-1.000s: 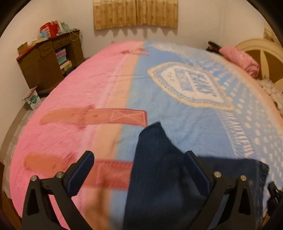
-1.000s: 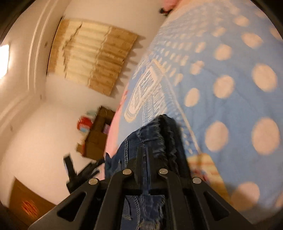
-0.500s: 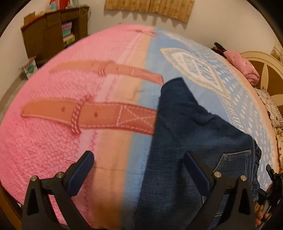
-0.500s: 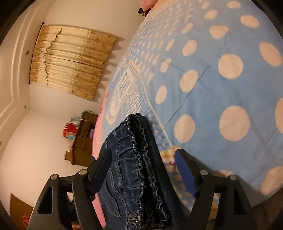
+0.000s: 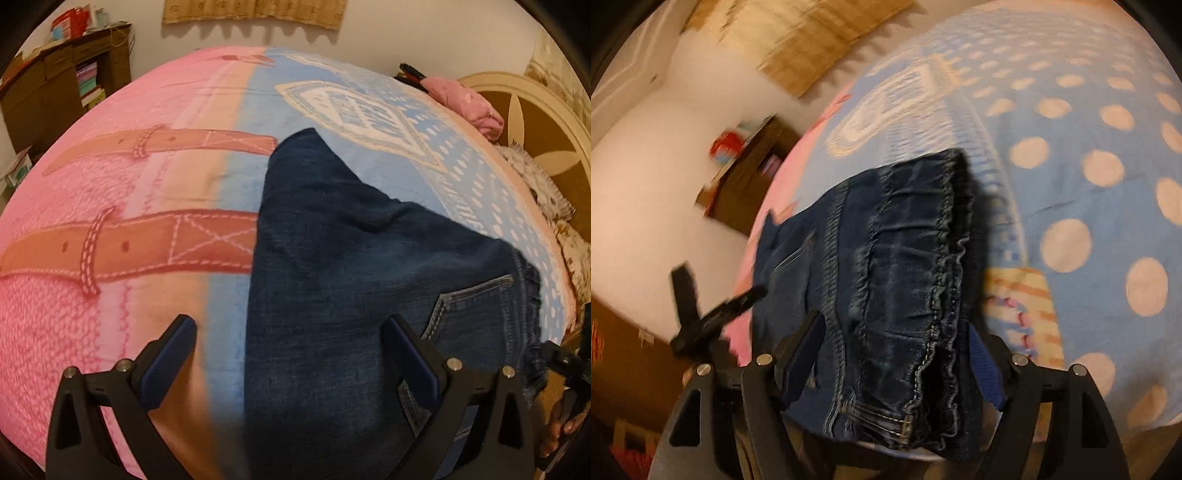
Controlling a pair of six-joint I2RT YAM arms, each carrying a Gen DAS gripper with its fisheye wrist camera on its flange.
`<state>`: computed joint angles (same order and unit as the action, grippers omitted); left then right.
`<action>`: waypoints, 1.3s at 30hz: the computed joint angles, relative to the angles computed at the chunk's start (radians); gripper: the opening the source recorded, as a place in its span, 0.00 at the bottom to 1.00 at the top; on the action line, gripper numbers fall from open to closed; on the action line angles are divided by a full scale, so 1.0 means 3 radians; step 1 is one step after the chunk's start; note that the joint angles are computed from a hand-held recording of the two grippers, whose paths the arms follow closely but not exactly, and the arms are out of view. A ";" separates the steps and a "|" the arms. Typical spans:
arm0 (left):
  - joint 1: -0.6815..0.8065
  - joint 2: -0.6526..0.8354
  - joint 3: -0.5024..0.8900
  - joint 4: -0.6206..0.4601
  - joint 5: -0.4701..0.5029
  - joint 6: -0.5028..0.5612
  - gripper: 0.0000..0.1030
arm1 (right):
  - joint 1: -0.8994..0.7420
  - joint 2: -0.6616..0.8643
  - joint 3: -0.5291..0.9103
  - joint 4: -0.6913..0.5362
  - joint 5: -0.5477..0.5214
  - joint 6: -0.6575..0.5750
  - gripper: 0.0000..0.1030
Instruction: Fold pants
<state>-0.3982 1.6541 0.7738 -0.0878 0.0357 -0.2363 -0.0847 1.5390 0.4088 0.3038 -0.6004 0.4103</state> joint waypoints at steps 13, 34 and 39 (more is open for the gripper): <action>0.0093 -0.0073 -0.0152 0.0262 0.0546 0.0040 0.80 | 0.0199 0.0292 0.0295 -0.0121 0.0098 -0.0254 0.52; 0.0109 -0.0540 -0.0292 0.0201 0.0567 -0.0213 0.08 | 0.0419 -0.0179 0.0165 -0.0026 0.0374 0.0121 0.29; 0.0233 -0.0875 -0.0244 0.0044 0.0634 -0.0218 0.08 | 0.0671 -0.0461 0.0474 -0.0371 0.0477 0.0036 0.29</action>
<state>-0.3283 1.3917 0.7005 -0.0746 0.2258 -0.3017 0.1165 1.4008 0.5510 0.1923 -0.4573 0.4211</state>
